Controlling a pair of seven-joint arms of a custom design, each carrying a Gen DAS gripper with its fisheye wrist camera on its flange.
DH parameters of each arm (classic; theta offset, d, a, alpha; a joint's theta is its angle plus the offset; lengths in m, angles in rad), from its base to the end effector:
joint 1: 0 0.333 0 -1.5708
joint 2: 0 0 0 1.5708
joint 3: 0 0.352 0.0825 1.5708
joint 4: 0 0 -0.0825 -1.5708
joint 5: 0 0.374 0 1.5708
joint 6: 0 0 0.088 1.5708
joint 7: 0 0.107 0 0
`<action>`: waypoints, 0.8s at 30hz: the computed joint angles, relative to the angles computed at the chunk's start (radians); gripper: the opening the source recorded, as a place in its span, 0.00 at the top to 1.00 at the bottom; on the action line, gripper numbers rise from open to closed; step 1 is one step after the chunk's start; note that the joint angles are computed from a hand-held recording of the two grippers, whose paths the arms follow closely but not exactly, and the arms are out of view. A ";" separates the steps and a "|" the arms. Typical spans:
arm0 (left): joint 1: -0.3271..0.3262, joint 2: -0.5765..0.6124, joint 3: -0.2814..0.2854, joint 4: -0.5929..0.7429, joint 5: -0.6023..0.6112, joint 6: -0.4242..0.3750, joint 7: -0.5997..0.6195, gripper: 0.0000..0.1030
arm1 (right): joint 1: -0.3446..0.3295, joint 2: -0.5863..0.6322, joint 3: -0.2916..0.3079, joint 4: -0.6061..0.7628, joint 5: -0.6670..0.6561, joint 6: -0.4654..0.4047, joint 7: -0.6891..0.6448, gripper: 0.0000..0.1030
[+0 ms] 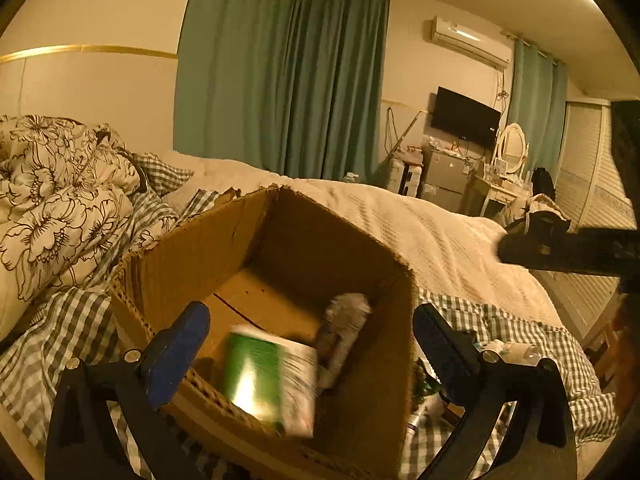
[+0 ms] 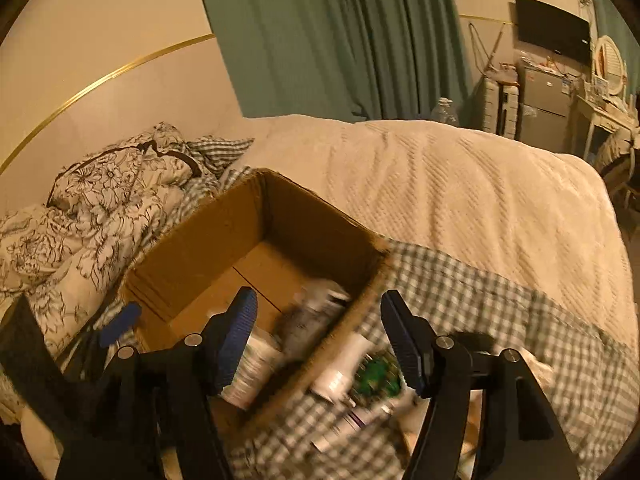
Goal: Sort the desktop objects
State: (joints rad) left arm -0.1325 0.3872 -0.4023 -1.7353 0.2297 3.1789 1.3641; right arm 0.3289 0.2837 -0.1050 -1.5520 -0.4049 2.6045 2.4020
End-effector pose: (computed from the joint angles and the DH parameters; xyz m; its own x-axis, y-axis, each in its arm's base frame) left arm 0.6173 -0.3315 0.5446 -0.4979 -0.8572 0.1318 -0.4613 0.1331 -0.8772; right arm 0.6753 0.1736 0.6129 -0.2382 -0.9538 -0.1829 -0.6304 0.2951 -0.7180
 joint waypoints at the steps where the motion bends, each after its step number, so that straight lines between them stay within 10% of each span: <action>1: -0.002 -0.018 0.000 -0.023 0.004 0.012 0.000 0.00 | 0.007 -0.032 -0.007 -0.037 -0.019 -0.006 0.012 0.38; 7: -0.108 -0.139 0.087 -0.162 0.076 0.052 -0.028 0.00 | -0.032 -0.288 0.032 -0.324 -0.149 -0.051 0.093 0.38; 14: -0.053 -0.167 -0.070 -0.237 0.039 -0.003 0.020 0.00 | -0.145 -0.490 0.083 -0.596 -0.185 0.022 0.177 0.38; 19: -0.321 -0.139 0.174 -0.206 0.182 -0.064 -0.127 0.00 | -0.205 -0.502 0.092 -0.661 -0.112 0.108 0.130 0.38; 24: -0.438 -0.058 0.269 -0.108 0.352 -0.140 -0.237 0.00 | -0.264 -0.453 0.117 -0.670 -0.047 0.142 0.067 0.33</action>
State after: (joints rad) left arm -0.5701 0.3288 -0.1338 -1.8432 0.5819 3.0386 1.1274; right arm 0.0648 -0.1689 0.0117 -2.2219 -0.4520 2.7467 2.4687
